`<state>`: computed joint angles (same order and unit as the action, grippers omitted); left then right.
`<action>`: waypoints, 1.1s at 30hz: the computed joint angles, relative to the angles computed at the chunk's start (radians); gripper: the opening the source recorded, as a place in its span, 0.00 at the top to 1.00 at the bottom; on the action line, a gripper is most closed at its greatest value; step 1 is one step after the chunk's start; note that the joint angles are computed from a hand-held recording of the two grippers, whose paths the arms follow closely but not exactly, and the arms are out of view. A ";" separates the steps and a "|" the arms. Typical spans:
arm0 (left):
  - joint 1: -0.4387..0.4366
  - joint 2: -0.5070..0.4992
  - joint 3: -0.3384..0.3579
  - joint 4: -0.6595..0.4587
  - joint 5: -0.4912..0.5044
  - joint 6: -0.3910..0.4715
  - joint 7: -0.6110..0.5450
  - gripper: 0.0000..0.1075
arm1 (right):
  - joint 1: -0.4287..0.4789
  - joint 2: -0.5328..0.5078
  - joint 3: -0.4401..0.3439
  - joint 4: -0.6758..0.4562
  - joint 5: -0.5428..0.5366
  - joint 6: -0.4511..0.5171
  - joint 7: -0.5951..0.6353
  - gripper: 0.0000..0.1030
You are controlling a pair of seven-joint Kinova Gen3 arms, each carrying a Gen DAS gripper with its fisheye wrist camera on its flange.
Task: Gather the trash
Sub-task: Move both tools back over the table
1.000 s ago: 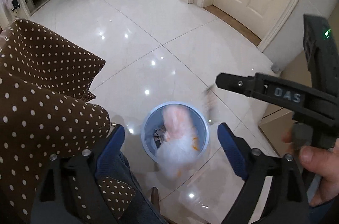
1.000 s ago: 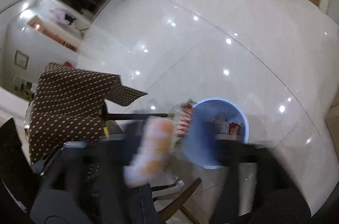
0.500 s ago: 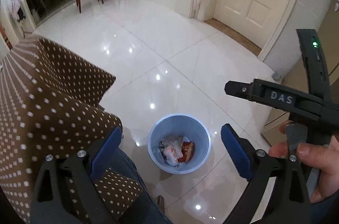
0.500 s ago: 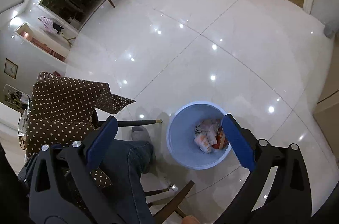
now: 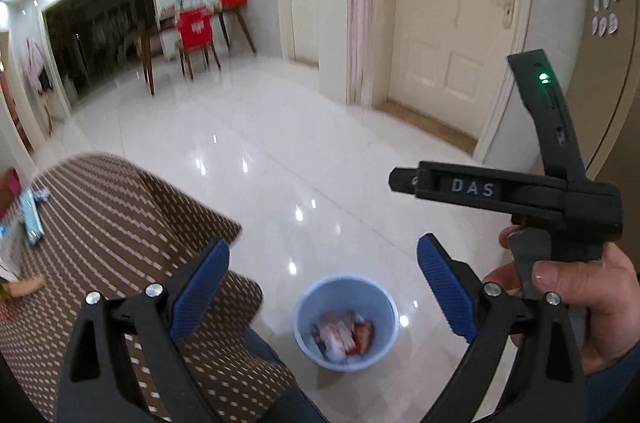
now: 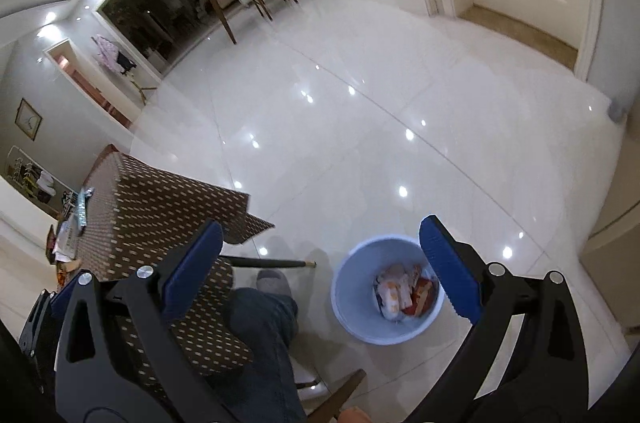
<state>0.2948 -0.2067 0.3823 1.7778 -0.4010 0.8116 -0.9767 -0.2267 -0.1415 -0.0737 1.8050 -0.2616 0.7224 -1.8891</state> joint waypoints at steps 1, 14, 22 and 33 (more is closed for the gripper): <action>-0.012 -0.014 0.013 0.006 -0.013 -0.007 0.011 0.13 | -0.001 -0.005 -0.010 -0.013 0.013 0.003 -0.014 0.06; -0.138 -0.209 -0.022 0.022 0.039 0.036 -0.014 0.13 | -0.067 -0.041 -0.116 -0.123 0.165 -0.022 -0.117 0.06; -0.232 -0.324 -0.102 0.035 0.129 0.041 -0.121 0.13 | -0.167 0.020 -0.173 -0.237 0.202 0.011 -0.107 0.06; -0.332 -0.451 -0.278 0.077 0.251 0.051 -0.283 0.13 | -0.337 0.153 -0.231 -0.404 0.322 0.053 -0.141 0.06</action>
